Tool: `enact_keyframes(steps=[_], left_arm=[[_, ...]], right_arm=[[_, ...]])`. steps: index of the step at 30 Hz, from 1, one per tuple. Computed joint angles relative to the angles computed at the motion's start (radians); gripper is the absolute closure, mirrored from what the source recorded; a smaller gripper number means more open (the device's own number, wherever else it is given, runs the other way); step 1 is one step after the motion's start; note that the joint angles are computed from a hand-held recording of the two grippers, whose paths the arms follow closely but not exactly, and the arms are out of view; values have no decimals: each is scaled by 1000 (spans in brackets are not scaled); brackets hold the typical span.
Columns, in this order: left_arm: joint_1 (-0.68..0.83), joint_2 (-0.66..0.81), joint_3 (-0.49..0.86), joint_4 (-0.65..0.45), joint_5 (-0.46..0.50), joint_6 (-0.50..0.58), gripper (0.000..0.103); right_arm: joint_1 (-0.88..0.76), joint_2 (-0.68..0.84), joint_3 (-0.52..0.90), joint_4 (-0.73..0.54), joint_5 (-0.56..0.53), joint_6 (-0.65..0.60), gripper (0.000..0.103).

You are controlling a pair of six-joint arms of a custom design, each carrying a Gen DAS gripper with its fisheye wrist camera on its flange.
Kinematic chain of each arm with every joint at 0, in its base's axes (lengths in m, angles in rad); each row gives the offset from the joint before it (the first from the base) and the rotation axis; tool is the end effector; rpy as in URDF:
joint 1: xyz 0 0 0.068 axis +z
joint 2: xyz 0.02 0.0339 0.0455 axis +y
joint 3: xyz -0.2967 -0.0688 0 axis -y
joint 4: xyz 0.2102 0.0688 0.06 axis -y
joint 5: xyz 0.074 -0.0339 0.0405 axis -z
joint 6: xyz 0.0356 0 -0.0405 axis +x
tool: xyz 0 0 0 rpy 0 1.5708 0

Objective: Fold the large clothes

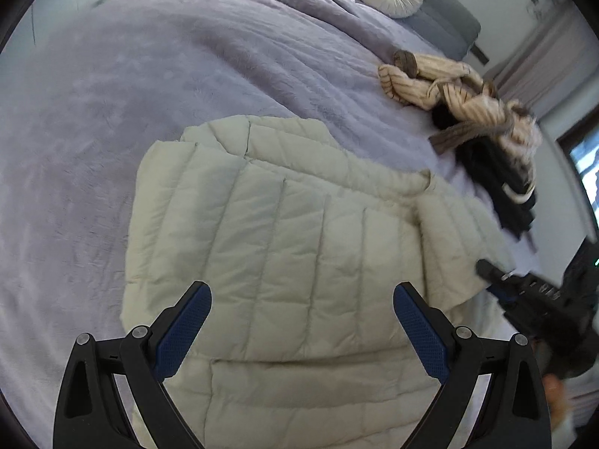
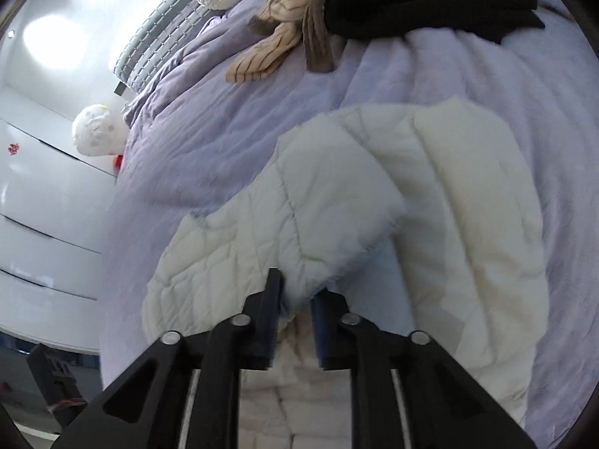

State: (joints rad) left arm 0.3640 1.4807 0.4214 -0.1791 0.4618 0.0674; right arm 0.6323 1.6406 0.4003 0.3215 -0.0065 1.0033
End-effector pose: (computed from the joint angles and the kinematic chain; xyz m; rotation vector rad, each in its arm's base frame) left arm 0.1767 0.0503 0.1550 -0.2910 2.6618 -0.5184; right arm 0.1871 0.1374 0.1430 0.4812 2.5801 0.6532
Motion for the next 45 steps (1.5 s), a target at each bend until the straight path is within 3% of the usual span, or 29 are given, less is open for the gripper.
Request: enact_keyframes(steps=[7,13,14,15,16,17,21,27,31,36,37,39,40,42,43,45], left_arm=[[138,112,98,-104,176,94,5],[200,199,172,-169,304,122,5],[215,215,184,-179,329,127,5],[227,225,195,-185,352,126,5],[232,227,200,-184,359,123,5],[234,228,206,-183,357,122,5],[186,240,205,-150,308,130,5],[32,352,208,-72,227,95,5],[-56,411,223,-21,171,55,5],[-114,416,218,10,156,17,6],[-121,406,210,18,159,9,9],[-127,389,207,11,160,6,34],[-133,385,210,4,154,2,42],[-133,386,213,-12,162,21,84],[-131,388,216,-20,170,31,92],[-122,359,197,-10,183,49,94]], right_arm=[[155,48,192,-190,119,-271,89],[275,245,403,-338,56,-427,87],[294,276,437,-372,54,-446,83],[310,300,463,-397,50,-462,66],[319,310,474,-408,44,-473,42],[329,315,480,-411,38,-481,33],[341,235,419,-406,68,-448,30],[223,-36,174,-358,146,-316,30],[42,-159,42,-350,100,-276,30],[14,-300,-36,-383,92,-259,30],[15,-307,-49,-375,85,-250,30],[-1,-316,-67,-364,70,-244,30],[-12,-328,-77,-367,66,-242,30],[0,-318,-95,-345,79,-209,30],[-5,-324,-100,-346,80,-201,30],[-9,-339,-108,-350,81,-188,30]])
